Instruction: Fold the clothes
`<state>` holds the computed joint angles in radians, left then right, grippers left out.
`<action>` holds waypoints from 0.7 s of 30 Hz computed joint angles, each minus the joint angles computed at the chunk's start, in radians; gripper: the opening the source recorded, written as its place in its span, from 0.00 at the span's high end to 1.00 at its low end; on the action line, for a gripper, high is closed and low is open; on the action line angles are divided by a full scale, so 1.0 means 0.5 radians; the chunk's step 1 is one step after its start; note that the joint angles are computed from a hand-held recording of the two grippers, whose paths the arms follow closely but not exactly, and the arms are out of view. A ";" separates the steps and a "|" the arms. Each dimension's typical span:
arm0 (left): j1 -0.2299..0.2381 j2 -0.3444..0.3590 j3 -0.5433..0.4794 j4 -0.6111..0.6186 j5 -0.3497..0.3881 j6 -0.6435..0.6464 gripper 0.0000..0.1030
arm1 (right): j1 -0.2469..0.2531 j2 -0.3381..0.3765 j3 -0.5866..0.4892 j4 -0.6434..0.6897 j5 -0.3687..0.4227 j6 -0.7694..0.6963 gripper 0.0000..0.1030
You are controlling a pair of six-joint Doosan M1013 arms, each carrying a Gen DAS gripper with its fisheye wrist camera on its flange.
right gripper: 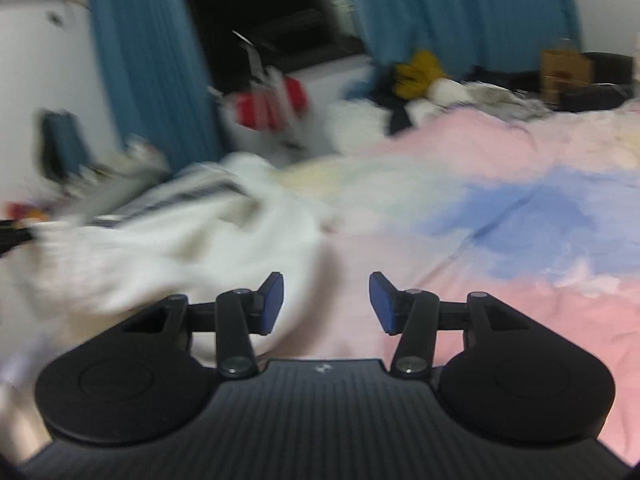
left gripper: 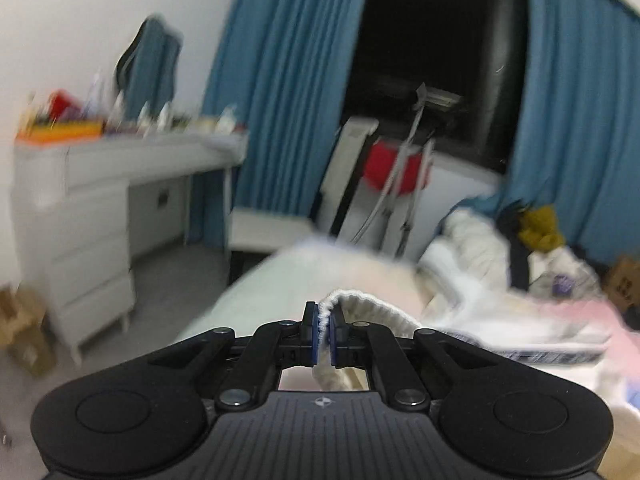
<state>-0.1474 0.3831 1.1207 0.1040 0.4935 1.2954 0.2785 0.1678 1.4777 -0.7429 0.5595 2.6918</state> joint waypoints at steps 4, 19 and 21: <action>0.013 0.018 0.042 0.033 -0.022 0.085 0.94 | 0.021 0.172 -0.081 -0.058 0.208 -0.144 0.52; 0.019 -0.025 0.123 -0.021 -0.044 0.143 0.94 | 0.093 0.260 -0.064 -0.460 0.483 0.121 0.07; 0.015 -0.028 0.122 0.001 -0.029 0.132 0.94 | 0.085 0.253 -0.056 -0.441 0.461 0.125 0.07</action>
